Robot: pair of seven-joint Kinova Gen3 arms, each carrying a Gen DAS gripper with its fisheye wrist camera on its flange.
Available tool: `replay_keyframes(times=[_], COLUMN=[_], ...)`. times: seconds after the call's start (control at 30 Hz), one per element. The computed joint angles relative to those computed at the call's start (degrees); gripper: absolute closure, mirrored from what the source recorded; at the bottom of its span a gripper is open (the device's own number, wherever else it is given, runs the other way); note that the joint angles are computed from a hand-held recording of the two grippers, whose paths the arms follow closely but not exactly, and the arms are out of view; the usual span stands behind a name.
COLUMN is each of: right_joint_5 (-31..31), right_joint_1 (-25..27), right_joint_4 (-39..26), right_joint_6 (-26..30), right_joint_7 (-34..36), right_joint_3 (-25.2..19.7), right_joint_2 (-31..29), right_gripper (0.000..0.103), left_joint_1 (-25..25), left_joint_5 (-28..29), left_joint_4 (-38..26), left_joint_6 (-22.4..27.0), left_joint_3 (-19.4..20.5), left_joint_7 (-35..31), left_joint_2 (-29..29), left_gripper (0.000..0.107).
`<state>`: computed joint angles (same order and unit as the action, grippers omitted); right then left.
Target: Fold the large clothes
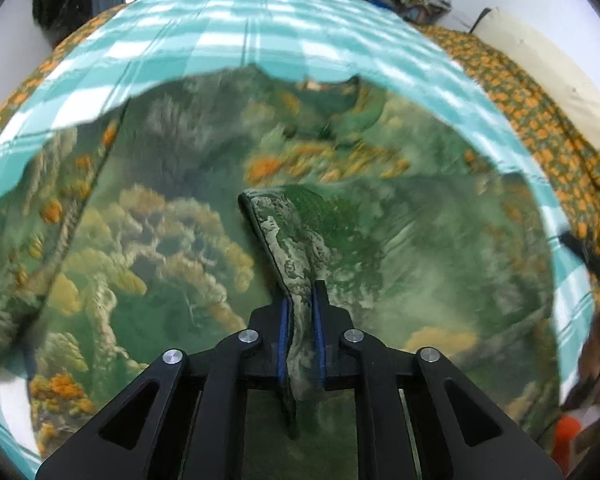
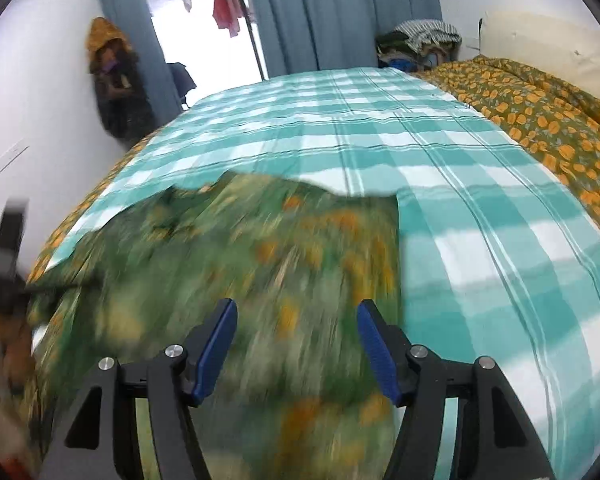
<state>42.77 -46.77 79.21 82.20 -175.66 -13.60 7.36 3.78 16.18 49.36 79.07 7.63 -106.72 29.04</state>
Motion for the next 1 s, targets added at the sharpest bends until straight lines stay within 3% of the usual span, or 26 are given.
replay_keyframes(times=[0.13,0.2,0.33,0.47,0.53,0.6,0.63,0.7,0.73,0.77,0.83,1.0], right_joint_5=[-9.05,-11.42,-11.62,-11.26,-9.51,-11.08,-11.51,-10.87,-10.84,-10.76,-9.18,-4.48], right_joint_1=[9.86,11.79,9.04,1.83,-0.09,1.60,1.59,-0.81,-1.33,-2.00,-4.44,-13.86], right_joint_4=[-1.12,0.55,0.77,-4.17,-4.40,-4.39,-5.00,-5.23,-5.98,-7.39,-10.56,-13.63], right_joint_6=[-5.04,-7.82,-7.75,0.09,0.74,-0.17,0.77,1.66,2.48,4.07,7.73,11.81], right_joint_7=[8.13,9.28,10.83,12.29,10.47,10.88,12.46,13.33,12.69,12.41,11.26,7.55], right_joint_3=[1.54,1.58,4.20,7.40,5.74,2.43,2.10,4.37,4.89,5.24,5.80,3.44], right_joint_2=[6.06,7.54,6.87,6.59,5.98,6.92,8.55,10.46,10.69,11.05,11.68,10.66], right_gripper=[0.039,0.038,0.038,0.038,0.038,0.037,0.037,0.037,0.037,0.037,0.037,0.037], left_joint_1=[-0.21,-0.79,-1.77,-2.35,-2.12,-2.00,-1.91,-1.57,-2.11,-2.12,-2.74,-7.44], left_joint_5=[0.45,1.14,2.27,3.36,3.27,2.99,2.79,2.12,1.80,1.97,1.61,4.54], left_joint_4=[5.24,6.23,7.96,10.22,11.00,11.91,11.86,10.67,10.83,11.84,14.03,17.89], left_joint_6=[-4.53,-5.35,-6.82,-8.83,-9.84,-10.35,-10.08,-8.65,-8.27,-8.81,-9.95,-6.34], left_joint_3=[-0.10,0.10,0.63,0.60,0.54,0.35,0.20,-0.21,0.14,-0.43,-0.70,-1.61], left_joint_7=[-0.63,-0.99,-3.32,-4.23,-4.69,-4.92,-4.59,-3.20,-2.87,-3.48,-4.87,-10.03], left_joint_2=[-0.71,-0.98,-1.53,-2.58,-2.95,-3.58,-3.79,-3.80,-4.58,-5.73,-7.91,-12.59], left_gripper=[0.087,0.086,0.084,0.084,0.084,0.082,0.077,0.055,0.036,0.023,0.019,0.019])
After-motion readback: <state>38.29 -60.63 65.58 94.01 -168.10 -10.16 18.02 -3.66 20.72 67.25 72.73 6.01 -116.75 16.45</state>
